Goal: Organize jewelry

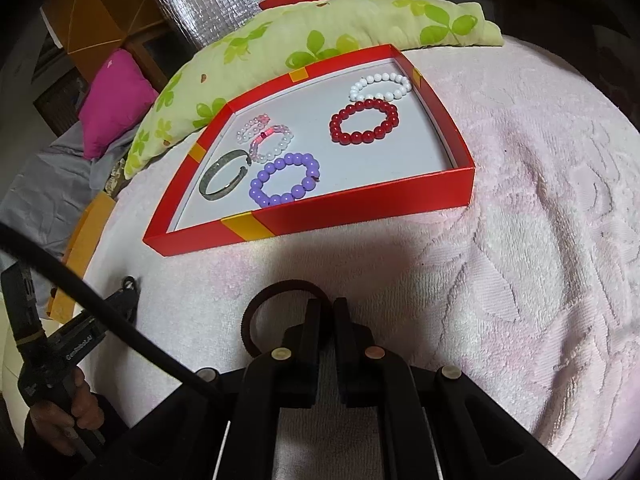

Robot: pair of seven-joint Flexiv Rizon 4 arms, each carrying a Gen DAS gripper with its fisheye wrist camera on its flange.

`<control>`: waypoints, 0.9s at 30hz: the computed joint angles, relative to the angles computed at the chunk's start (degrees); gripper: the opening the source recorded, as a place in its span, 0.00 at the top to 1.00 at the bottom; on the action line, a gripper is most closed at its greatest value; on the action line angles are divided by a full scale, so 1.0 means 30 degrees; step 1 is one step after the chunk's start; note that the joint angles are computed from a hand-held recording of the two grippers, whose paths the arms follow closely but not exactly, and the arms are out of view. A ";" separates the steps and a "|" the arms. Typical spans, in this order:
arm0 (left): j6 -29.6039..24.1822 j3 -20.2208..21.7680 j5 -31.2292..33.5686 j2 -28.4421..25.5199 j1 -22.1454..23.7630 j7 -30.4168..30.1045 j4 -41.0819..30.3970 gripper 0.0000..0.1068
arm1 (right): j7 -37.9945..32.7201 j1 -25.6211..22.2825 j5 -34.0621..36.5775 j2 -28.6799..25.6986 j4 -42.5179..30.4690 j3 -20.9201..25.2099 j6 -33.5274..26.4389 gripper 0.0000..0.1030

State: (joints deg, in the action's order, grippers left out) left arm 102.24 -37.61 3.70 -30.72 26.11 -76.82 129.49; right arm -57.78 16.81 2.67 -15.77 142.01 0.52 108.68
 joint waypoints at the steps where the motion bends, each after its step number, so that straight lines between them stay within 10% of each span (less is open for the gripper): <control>1: -0.0222 -0.0740 0.0258 -0.0214 0.0648 0.0145 0.0040 0.92 | 0.0037 -0.0242 -0.0098 -0.0069 -0.0038 0.0177 0.0045 0.91; 12: -0.0374 -0.5623 0.2075 -0.2316 0.3957 0.2246 0.0624 0.93 | -0.0160 0.0203 0.0148 -0.0043 -0.0058 -0.0179 -0.0027 0.91; 21: -0.1251 -0.4274 0.0391 -0.1555 0.2720 0.2073 0.0434 0.92 | -0.0152 0.0133 0.0151 -0.0070 -0.0066 -0.0102 0.0000 0.91; 27: -0.1733 -0.5135 0.0095 -0.2112 0.3333 0.2489 0.0420 0.69 | -0.0162 0.0156 0.0111 -0.0039 -0.0021 -0.0150 0.0010 0.91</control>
